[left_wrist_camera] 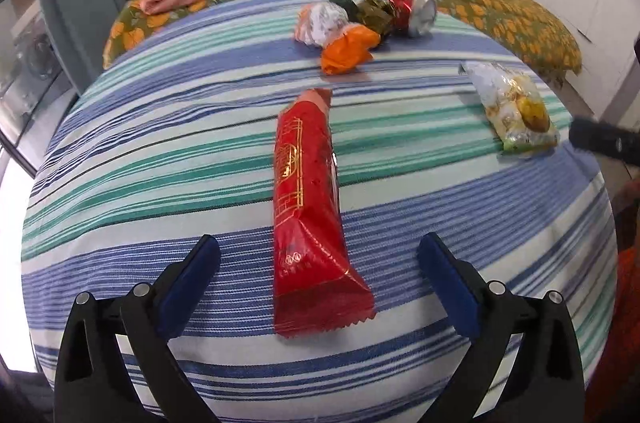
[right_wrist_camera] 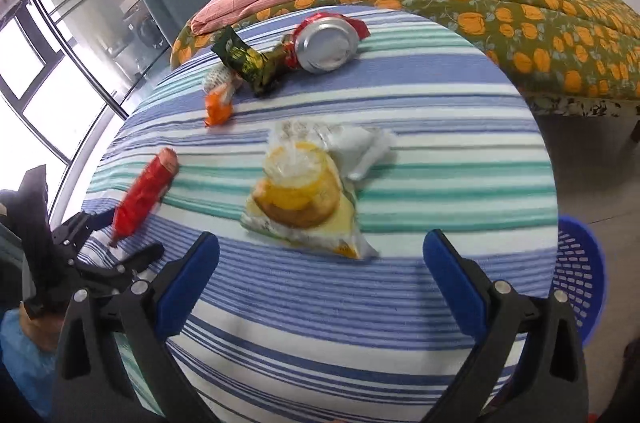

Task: Collect trash
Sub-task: 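Grasp the red snack wrapper with the left tool while the right tool holds the packet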

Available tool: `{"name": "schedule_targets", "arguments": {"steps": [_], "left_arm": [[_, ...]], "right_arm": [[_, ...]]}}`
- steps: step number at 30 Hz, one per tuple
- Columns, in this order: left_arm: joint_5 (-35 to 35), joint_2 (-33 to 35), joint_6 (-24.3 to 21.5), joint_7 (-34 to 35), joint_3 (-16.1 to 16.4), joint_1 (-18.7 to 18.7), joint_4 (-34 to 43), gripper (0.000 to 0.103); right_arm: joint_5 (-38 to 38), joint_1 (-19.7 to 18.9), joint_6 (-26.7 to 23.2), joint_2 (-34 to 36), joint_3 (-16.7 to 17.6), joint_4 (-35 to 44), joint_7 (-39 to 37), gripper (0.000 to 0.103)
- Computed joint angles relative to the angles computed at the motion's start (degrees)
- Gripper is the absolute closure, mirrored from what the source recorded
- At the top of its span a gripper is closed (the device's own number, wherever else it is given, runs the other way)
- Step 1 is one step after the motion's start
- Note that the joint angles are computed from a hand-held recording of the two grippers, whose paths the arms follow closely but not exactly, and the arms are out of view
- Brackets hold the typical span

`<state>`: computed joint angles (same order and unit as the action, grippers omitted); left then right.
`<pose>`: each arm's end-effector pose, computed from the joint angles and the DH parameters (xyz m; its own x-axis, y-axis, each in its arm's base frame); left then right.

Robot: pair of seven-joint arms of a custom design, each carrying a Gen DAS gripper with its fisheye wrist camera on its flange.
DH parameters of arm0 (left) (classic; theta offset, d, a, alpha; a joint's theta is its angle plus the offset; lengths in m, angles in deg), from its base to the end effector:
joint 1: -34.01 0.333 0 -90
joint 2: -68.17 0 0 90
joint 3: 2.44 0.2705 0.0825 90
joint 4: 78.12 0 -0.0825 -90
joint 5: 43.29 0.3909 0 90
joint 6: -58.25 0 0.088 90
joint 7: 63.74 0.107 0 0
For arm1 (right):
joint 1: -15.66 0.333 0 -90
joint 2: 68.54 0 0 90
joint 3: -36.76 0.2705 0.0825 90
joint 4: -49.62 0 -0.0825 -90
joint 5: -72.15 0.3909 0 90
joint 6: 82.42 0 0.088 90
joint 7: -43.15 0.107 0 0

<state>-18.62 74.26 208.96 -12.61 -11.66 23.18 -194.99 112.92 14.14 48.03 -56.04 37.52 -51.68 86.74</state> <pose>0.5701 -0.2172 0.3952 0.0101 -0.9999 -0.0060 -0.8502 -0.0054 -0.5264 0.6475 0.0068 0.4251 0.4549 -0.8344 -0.3111 -0.8110 -0.2439 -0.5317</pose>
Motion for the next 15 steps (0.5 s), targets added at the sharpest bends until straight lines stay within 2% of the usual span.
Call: {"name": "schedule_targets", "arguments": {"steps": [2,3,4,6,8,9,10,12,13,14,15], "left_arm": [[-4.0,-0.8,1.2,2.2,-0.1,0.8,-0.8,0.004],[-6.4,-1.6,3.3,3.0,-0.2,1.4,-2.0,0.004],[-8.9,-2.4,4.7,4.1,-0.3,1.8,-3.0,0.005],[-10.6,-2.7,4.4,5.2,-0.3,2.1,-2.6,0.006],[-8.6,-1.8,2.1,4.7,-0.3,1.9,-0.6,0.013],[-8.0,-0.9,0.9,4.8,-0.3,1.7,0.7,0.020],[-7.1,-0.2,0.0,4.8,-0.1,1.6,1.8,0.027],[-3.9,1.3,-1.9,3.4,0.3,0.9,4.1,0.035],[-1.9,2.1,-3.0,2.5,0.6,0.5,5.3,0.043],[-0.3,2.8,-4.0,1.8,0.8,0.1,6.3,0.048],[1.3,3.7,-5.4,1.2,1.0,-0.4,7.6,0.064]], "right_arm": [[-3.3,1.0,-1.4,1.5,0.0,2.9,2.6,0.004],[-4.9,1.4,-1.7,2.5,0.1,4.4,3.7,0.004],[-8.1,2.6,-0.6,3.0,0.1,5.1,5.7,0.004],[-12.6,4.1,1.1,4.2,0.2,6.4,8.6,0.004],[-17.6,5.8,1.2,6.3,0.2,8.9,13.2,0.005],[-19.3,6.2,1.1,7.3,0.3,10.1,14.8,0.005],[-21.1,6.7,1.7,8.1,0.2,10.9,16.3,0.005],[-23.9,7.3,4.1,9.0,0.1,11.2,18.9,0.006],[-24.1,7.0,3.7,9.6,0.3,12.0,19.7,0.016],[-23.6,6.3,2.3,10.1,0.7,12.9,19.9,0.030],[-22.6,5.4,1.5,10.2,1.1,13.2,19.3,0.044]]}}
